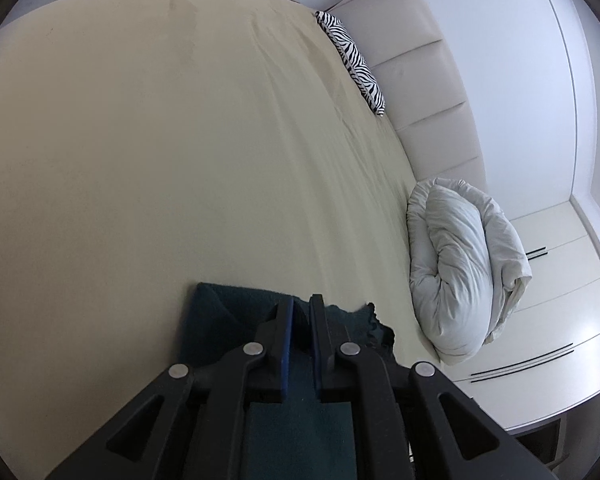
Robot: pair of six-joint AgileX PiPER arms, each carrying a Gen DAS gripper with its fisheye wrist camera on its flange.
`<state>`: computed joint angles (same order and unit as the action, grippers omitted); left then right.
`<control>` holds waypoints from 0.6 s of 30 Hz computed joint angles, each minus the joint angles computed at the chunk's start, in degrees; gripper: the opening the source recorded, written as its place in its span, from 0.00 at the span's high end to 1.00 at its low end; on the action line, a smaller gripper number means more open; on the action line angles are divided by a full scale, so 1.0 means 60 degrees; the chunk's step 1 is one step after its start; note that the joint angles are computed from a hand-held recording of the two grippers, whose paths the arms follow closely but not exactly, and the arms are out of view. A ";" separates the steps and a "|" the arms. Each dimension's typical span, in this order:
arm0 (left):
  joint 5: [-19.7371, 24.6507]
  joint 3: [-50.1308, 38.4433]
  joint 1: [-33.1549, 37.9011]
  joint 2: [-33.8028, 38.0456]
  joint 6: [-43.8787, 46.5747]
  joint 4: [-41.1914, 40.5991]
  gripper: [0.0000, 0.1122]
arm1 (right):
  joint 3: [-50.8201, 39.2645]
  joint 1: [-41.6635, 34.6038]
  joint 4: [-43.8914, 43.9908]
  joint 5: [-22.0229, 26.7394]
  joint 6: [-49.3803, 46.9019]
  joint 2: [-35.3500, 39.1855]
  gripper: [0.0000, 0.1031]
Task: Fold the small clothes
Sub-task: 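Lift the hem with both grippers and fold it toward the collar, then open both grippers and release the folded hem onto the sweater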
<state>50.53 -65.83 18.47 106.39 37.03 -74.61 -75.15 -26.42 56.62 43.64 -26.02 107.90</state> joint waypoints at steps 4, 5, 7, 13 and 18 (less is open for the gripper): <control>-0.0048 0.0136 0.0159 -0.0240 -0.0054 -0.0186 0.49 | -0.0528 0.0150 -0.0219 -0.0102 0.0441 0.0812 0.88; 0.0111 0.0304 0.0269 -0.0453 0.0303 -0.0357 0.49 | -0.0349 0.0082 0.0186 -0.0209 0.0064 0.0767 0.81; 0.0195 0.0768 0.0427 -0.1046 0.0632 -0.0436 0.49 | 0.0179 -0.0026 0.0665 -0.0463 -0.0570 0.0383 0.58; 0.0129 0.2451 0.0664 -0.2843 0.1257 -0.0010 0.49 | 0.1276 -0.0531 0.0845 -0.0780 -0.1369 -0.0921 0.38; -0.0201 0.4280 0.0897 -0.4527 0.1872 0.0538 0.49 | 0.2604 -0.0527 -0.0134 -0.0908 -0.2127 -0.2377 0.41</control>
<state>49.32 -40.15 23.85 79.23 48.27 -71.38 -59.52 -29.58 55.82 38.19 -38.78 93.64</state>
